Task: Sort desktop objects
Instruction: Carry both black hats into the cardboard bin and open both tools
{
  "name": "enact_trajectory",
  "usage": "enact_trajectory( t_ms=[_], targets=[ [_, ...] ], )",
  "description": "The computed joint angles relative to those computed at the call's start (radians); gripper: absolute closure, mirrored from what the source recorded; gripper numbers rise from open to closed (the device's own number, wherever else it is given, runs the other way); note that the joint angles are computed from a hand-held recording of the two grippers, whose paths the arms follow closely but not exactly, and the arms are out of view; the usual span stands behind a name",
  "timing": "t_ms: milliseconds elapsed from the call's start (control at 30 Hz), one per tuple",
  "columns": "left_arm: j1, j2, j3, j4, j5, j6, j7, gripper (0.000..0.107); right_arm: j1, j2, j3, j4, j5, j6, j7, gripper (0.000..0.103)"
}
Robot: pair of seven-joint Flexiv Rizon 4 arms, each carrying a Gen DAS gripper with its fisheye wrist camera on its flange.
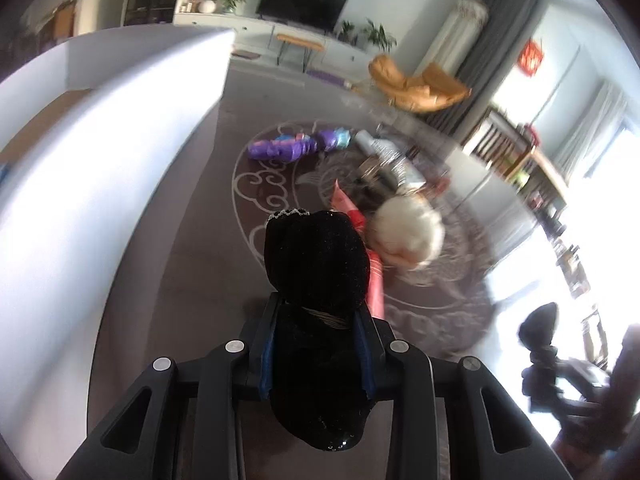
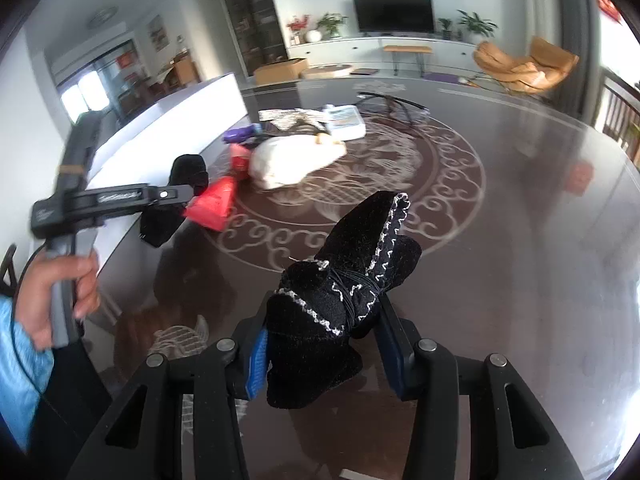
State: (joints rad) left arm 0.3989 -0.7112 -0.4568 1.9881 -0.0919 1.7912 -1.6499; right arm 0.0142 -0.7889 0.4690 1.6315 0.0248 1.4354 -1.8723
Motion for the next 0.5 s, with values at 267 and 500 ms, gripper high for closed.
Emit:
enact_trajectory(
  t_ms=[267,500],
  targets=[
    [0.365,0.303,-0.213,0.265,0.169,0.170,-0.193,0.074,0.032,-0.020,0.183,-0.132,-0.001,-0.072,-0.169,0.056],
    [0.542,0.453,-0.153,0.324,0.155,-0.055,-0.229,0.074,0.242,-0.108,0.258,-0.377,-0.023,-0.249,-0.300,0.056]
  ],
)
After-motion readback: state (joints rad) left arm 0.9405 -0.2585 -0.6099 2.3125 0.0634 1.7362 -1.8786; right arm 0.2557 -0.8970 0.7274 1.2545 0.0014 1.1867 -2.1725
